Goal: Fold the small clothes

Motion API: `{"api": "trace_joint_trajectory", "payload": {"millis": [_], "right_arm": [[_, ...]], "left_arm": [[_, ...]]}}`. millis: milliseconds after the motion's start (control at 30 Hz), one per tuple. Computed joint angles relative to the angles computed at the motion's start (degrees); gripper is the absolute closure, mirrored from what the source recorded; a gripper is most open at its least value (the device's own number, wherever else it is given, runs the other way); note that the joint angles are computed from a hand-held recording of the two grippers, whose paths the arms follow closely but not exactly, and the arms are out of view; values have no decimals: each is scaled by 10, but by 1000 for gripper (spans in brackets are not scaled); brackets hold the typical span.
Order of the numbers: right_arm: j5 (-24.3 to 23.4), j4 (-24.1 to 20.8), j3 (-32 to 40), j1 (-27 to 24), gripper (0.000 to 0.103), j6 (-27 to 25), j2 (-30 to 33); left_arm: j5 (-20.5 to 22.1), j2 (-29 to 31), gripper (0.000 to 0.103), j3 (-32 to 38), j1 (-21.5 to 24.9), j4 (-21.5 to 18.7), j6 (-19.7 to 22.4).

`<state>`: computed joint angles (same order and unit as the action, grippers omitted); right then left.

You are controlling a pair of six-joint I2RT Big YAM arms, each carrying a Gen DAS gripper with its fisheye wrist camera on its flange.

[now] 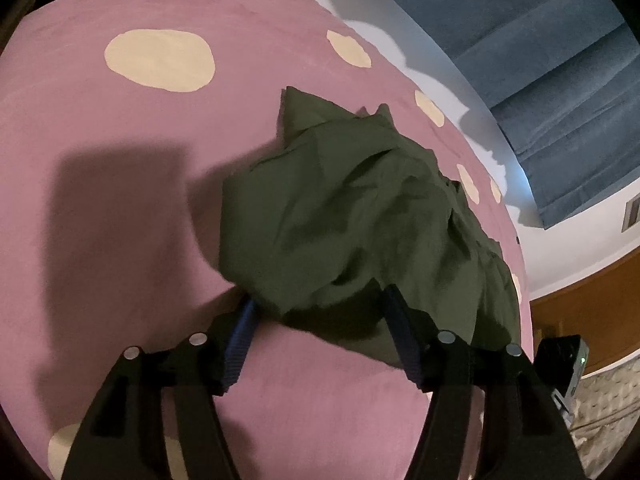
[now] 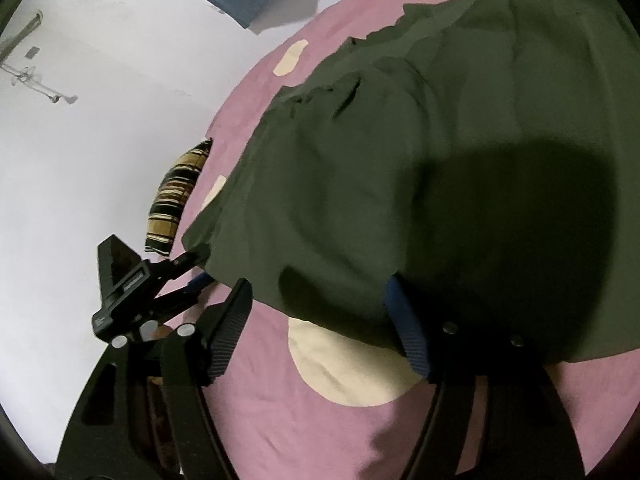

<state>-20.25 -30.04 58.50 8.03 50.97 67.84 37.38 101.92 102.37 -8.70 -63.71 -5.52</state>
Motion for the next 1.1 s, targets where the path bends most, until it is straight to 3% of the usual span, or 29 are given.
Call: {"api": "trace_joint_trajectory", "payload": {"millis": [300, 633, 867, 967, 1100], "right_arm": [[8, -19, 44, -34, 32, -8, -12], [-6, -42, 187, -112, 32, -23, 141], [19, -128, 256, -113, 32, -41, 239], [42, -144, 268, -105, 30, -58, 248], [23, -134, 264, -110, 30, -54, 250]], "left_arm": [[3, 1, 36, 0, 1, -1, 12], [3, 7, 36, 9, -3, -4, 9], [-1, 6, 33, 9, -6, -5, 17], [0, 8, 33, 11, -5, -7, 18], [0, 7, 33, 11, -5, -7, 18]]}}
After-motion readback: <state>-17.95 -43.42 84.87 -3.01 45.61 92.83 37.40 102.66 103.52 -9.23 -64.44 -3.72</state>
